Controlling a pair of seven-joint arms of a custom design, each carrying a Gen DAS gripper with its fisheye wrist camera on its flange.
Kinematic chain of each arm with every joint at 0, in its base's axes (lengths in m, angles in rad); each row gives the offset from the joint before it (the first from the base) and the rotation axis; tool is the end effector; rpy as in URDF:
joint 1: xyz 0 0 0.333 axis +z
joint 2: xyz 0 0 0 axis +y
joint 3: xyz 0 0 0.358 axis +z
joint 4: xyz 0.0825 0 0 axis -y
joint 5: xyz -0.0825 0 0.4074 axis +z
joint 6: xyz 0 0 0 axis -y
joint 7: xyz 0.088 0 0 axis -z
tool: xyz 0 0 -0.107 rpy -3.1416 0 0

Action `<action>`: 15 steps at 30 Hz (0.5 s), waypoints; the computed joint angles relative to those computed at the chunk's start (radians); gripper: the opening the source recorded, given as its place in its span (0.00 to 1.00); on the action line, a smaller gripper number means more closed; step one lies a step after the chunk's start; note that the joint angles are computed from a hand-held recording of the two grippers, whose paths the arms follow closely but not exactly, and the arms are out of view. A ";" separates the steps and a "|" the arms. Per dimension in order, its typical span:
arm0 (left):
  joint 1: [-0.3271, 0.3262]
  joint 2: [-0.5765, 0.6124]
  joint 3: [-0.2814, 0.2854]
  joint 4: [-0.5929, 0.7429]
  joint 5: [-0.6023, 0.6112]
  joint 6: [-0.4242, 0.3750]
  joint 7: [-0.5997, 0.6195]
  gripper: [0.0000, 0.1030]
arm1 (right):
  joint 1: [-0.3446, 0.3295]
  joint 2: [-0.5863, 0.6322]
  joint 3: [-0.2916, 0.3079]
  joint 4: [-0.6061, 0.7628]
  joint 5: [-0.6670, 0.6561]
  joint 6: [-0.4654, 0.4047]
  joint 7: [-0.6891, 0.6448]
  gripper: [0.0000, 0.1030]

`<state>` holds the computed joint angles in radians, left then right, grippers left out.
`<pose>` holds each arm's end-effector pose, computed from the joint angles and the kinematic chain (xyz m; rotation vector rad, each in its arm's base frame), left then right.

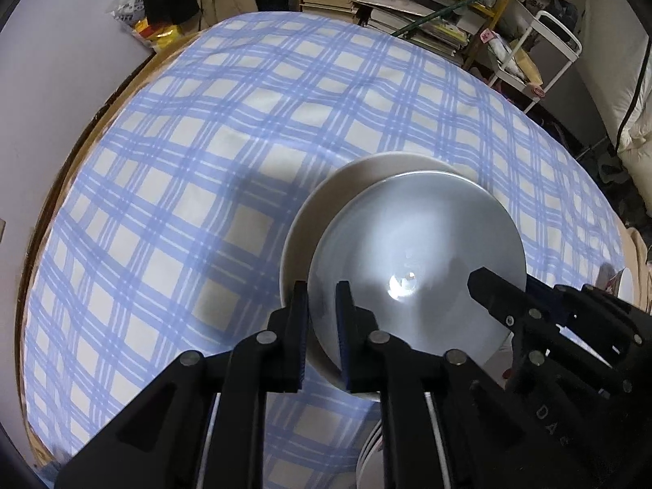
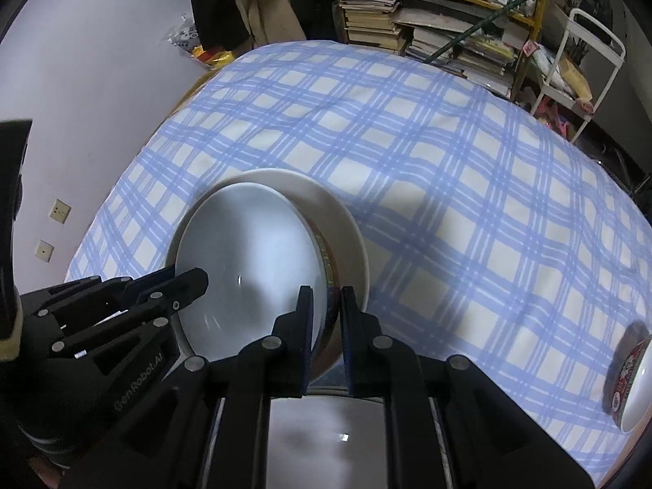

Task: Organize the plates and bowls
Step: 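Lower the white bowl into the other white bowl and open both tools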

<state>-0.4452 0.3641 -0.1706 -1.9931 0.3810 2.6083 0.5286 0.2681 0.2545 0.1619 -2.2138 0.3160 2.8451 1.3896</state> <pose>0.5395 -0.3829 0.3289 -2.2292 1.9341 -0.3973 0.5603 0.2358 0.3242 -2.2097 1.6072 -0.1107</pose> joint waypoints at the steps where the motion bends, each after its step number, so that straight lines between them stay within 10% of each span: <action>1: 0.002 -0.001 -0.002 -0.001 -0.005 0.001 0.003 0.15 | -0.005 -0.001 0.006 -0.001 0.011 0.001 -0.006 0.14; 15: 0.009 -0.012 -0.022 -0.010 -0.084 -0.001 0.067 0.28 | -0.034 -0.027 0.031 -0.012 0.147 -0.028 -0.099 0.18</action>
